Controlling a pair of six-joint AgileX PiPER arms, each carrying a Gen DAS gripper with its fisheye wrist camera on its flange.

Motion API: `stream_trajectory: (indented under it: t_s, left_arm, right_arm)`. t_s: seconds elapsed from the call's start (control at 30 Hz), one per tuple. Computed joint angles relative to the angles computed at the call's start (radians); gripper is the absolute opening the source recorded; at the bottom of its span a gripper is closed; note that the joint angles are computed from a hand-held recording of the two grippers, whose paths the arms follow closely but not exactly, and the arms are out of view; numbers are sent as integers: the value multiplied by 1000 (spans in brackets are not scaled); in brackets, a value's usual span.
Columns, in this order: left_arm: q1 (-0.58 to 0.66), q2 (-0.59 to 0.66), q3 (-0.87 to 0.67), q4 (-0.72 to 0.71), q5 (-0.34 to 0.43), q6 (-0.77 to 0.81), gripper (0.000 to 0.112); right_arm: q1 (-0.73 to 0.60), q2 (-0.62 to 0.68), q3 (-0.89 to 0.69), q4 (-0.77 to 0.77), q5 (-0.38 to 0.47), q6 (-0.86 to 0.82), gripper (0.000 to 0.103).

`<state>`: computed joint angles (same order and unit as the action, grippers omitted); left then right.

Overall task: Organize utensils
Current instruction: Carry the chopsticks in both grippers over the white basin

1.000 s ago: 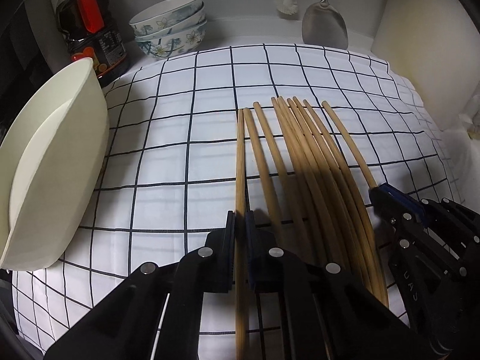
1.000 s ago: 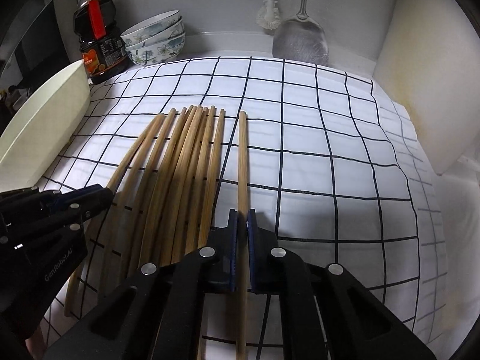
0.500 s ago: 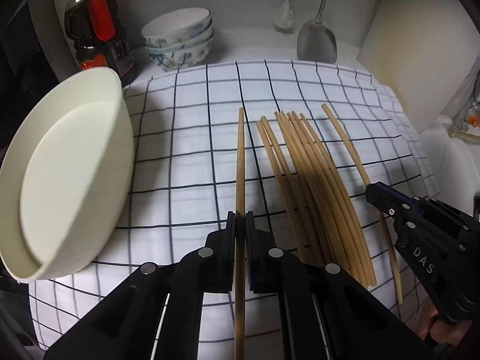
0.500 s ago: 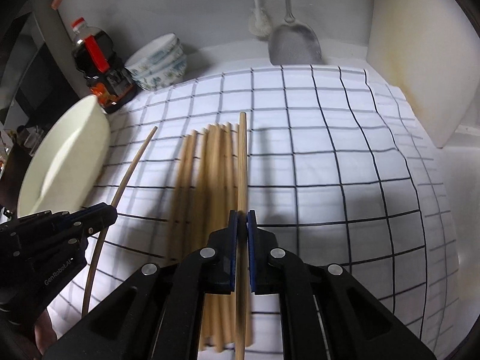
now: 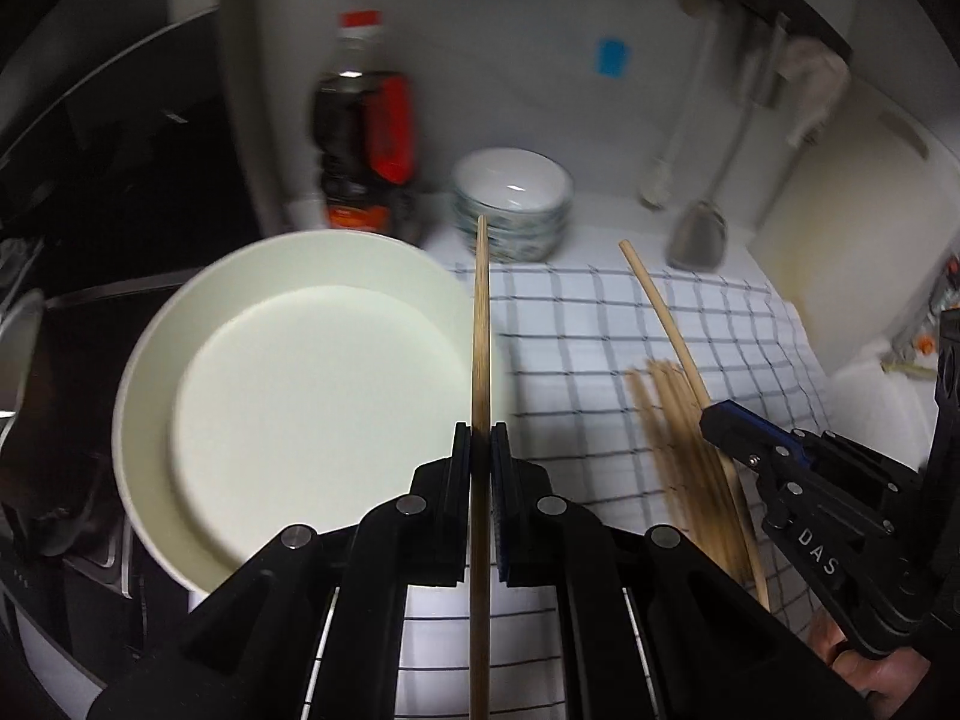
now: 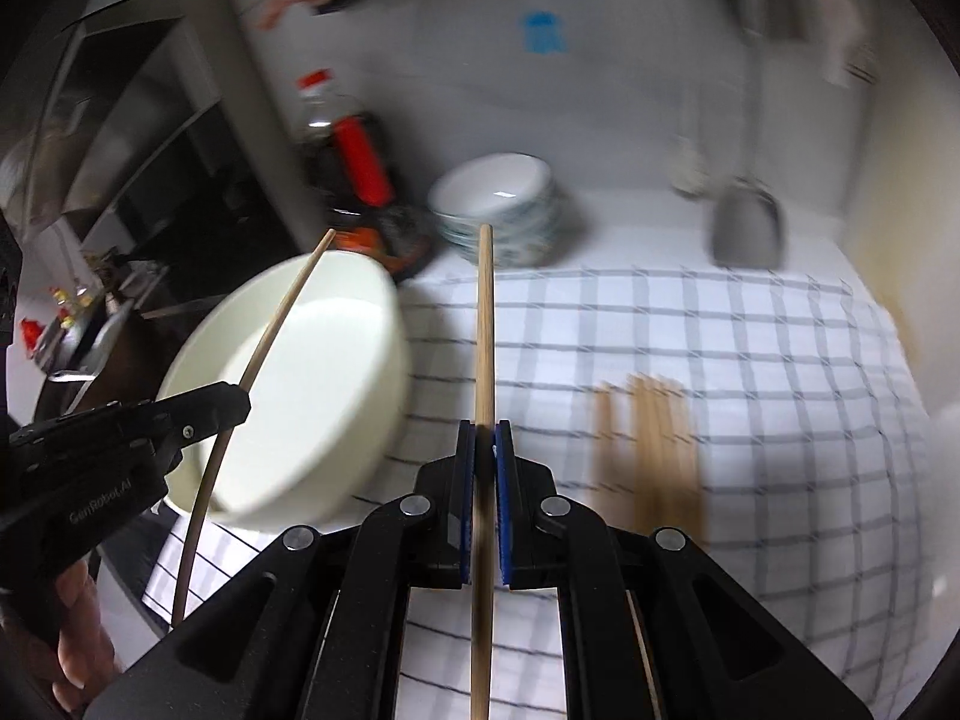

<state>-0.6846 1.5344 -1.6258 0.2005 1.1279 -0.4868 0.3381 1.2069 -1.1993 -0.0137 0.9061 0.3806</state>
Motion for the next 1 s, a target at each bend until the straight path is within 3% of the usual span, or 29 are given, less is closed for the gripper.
stream_trajectory:
  t_s: [0.27,0.5,1.0]
  left_arm:
    - [294,-18,47,-65,-41,139,7]
    - [440,50,95,-134,-121,232,7]
    - [486,225,65,-220,-174,327,7]
  right_arm:
    - [179,322,-323,-6,-19,28,6]
    - [225,596,-604,40,39,15,6]
    - [208,836,-825,59,201,78,6]
